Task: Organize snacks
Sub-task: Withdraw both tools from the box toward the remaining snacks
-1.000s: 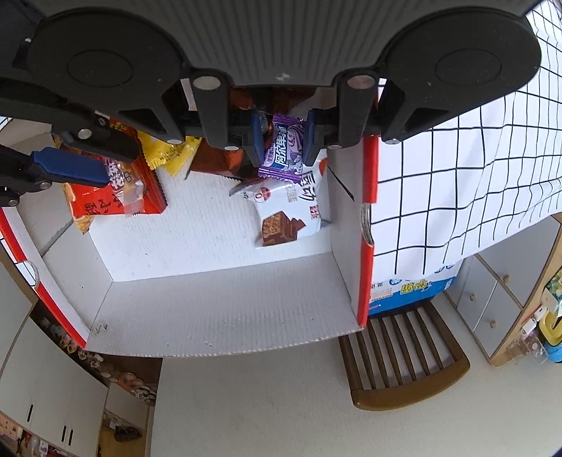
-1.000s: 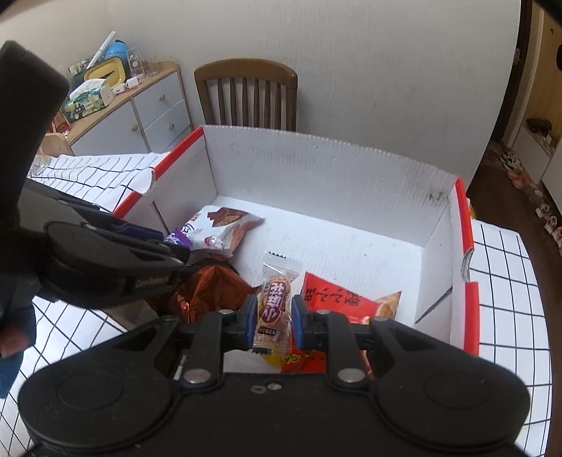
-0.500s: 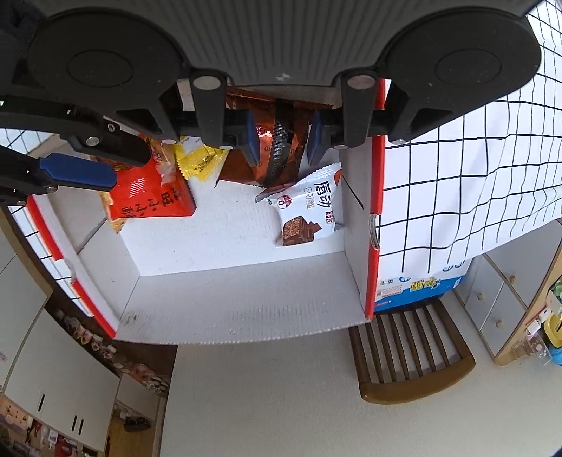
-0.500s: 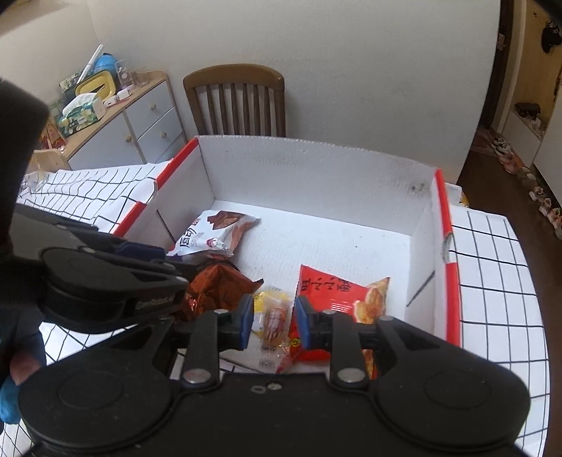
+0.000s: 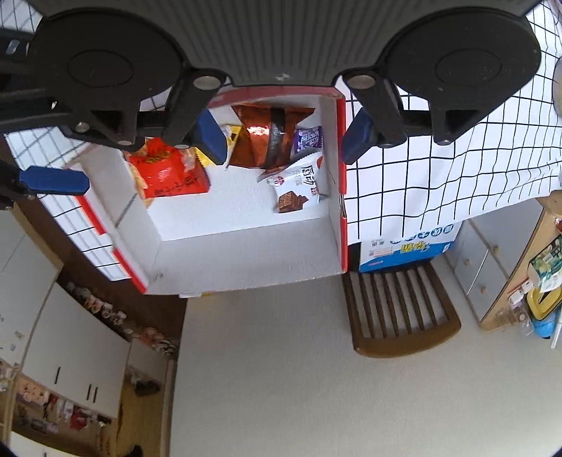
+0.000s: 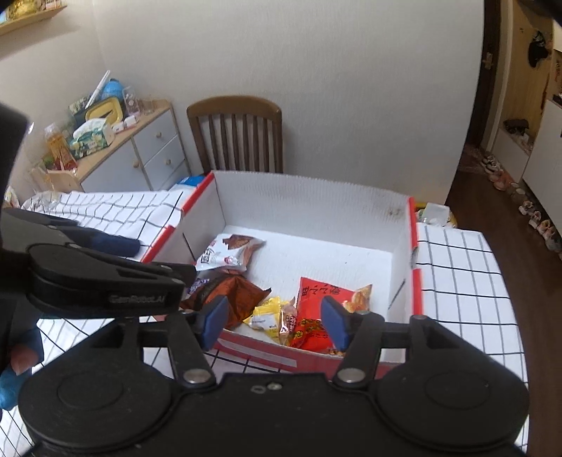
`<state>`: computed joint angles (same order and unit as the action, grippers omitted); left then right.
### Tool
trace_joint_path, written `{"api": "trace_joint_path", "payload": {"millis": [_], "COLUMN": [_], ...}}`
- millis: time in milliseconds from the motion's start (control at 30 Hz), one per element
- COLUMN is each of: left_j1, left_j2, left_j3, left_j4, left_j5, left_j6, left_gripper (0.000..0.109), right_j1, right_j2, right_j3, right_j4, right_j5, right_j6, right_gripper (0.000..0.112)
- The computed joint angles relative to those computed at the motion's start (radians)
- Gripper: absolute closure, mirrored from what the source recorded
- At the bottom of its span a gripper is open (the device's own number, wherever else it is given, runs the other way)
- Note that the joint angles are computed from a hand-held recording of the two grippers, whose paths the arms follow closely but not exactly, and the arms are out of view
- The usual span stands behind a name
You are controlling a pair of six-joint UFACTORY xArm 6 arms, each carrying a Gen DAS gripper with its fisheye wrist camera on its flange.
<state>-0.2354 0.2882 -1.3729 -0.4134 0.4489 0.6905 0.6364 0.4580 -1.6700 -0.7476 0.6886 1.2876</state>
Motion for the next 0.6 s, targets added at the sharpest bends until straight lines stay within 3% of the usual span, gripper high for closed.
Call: {"api": "trace_joint_path", "payload": {"millis": [133, 400, 600], "left_j1": [0.013, 0.046, 0.079], "left_j2": [-0.056, -0.179, -0.273], "left_j3": [0.039, 0.132, 0.205], "left_j4": [-0.061, -0.161, -0.233], "left_j5": [0.018, 0.048, 0.082], "left_j6": [0.046, 0.152, 0.232], "left_gripper": [0.037, 0.037, 0.037], "right_j1": [0.016, 0.067, 0.110], "right_j2": [-0.045, -0.119, -0.169], "right_j3": [0.035, 0.083, 0.121], "right_j4": [-0.044, -0.142, -0.198], "right_j5": [0.012, 0.056, 0.088], "right_j6": [0.058, 0.171, 0.252], "right_gripper": [0.049, 0.030, 0.025]}}
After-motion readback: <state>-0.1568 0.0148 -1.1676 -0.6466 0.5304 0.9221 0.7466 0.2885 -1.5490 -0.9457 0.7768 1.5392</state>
